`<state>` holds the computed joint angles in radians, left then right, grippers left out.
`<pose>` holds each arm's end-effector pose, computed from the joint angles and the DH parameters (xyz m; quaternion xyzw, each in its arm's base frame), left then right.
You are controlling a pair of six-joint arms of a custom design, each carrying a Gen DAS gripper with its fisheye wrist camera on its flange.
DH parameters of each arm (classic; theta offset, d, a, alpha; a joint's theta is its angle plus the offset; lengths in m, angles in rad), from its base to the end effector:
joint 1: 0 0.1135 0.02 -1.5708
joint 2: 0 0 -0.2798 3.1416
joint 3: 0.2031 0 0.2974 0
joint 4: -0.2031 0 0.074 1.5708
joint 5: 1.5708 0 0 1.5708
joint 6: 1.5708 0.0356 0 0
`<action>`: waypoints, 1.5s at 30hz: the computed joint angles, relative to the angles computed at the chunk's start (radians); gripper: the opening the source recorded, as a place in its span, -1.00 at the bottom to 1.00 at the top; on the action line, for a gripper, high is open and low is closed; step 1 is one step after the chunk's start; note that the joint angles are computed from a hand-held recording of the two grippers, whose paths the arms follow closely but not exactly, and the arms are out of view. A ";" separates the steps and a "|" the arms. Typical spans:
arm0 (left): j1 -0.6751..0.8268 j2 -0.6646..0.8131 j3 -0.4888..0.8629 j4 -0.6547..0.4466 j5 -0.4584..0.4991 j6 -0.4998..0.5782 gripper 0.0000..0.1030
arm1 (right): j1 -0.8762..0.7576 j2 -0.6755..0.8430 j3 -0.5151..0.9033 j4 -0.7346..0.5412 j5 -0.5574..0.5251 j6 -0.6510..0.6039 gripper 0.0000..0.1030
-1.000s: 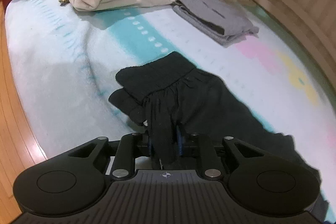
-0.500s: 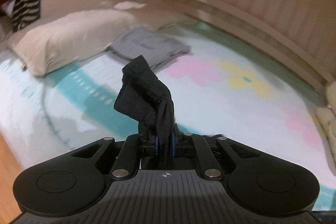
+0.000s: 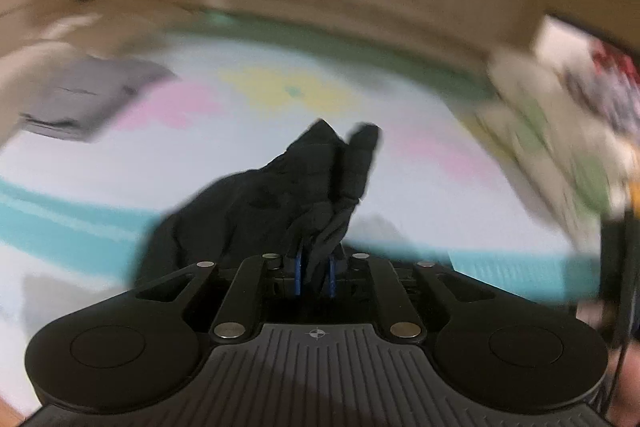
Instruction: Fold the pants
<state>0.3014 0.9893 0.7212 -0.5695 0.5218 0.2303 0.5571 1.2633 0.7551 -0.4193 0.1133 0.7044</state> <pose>0.2280 0.0523 0.2501 0.0604 0.9047 -0.1414 0.3974 0.2437 0.1470 0.2033 0.0876 0.9433 0.1428 0.2866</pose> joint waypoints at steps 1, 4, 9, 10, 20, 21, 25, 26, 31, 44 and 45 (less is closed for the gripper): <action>-0.036 0.017 -0.011 -0.006 -0.015 0.008 -0.64 | -0.006 -0.005 -0.002 -0.001 0.013 -0.002 0.99; -0.110 0.079 -0.035 -0.038 -0.038 0.064 -0.45 | -0.035 -0.049 -0.026 -0.006 0.041 -0.013 0.99; -0.045 0.090 -0.039 -0.081 0.062 0.180 -0.43 | -0.074 -0.088 -0.053 0.024 0.022 0.013 0.99; -0.011 0.093 -0.022 -0.079 0.095 0.186 -0.41 | -0.076 -0.091 -0.056 0.038 0.019 0.017 0.99; 0.101 0.319 0.082 0.018 -0.115 0.042 0.14 | -0.044 0.056 0.000 0.122 -0.111 0.019 0.99; 0.094 0.342 0.083 0.021 -0.149 0.066 0.14 | -0.039 0.082 0.013 0.121 -0.123 0.012 0.99; 0.078 0.432 0.076 0.058 -0.237 0.143 0.15 | -0.011 0.180 0.061 0.106 -0.133 -0.028 0.99; 0.073 0.444 0.078 0.070 -0.236 0.133 0.16 | -0.005 0.202 0.071 0.102 -0.130 -0.036 0.99; 0.094 0.482 0.120 0.037 -0.204 0.113 0.16 | 0.004 0.268 0.099 0.092 -0.147 -0.057 1.00; 0.229 0.393 0.176 0.026 -0.143 -0.007 0.16 | 0.078 0.100 0.071 0.097 -0.111 -0.169 -0.63; 0.228 0.391 0.178 0.026 -0.145 -0.012 0.16 | 0.088 0.052 0.059 0.090 -0.101 -0.180 -0.64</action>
<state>0.5291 1.3802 0.8992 -0.5430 0.3768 0.2184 0.6452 1.3156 0.8139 -0.3291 0.0127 0.5239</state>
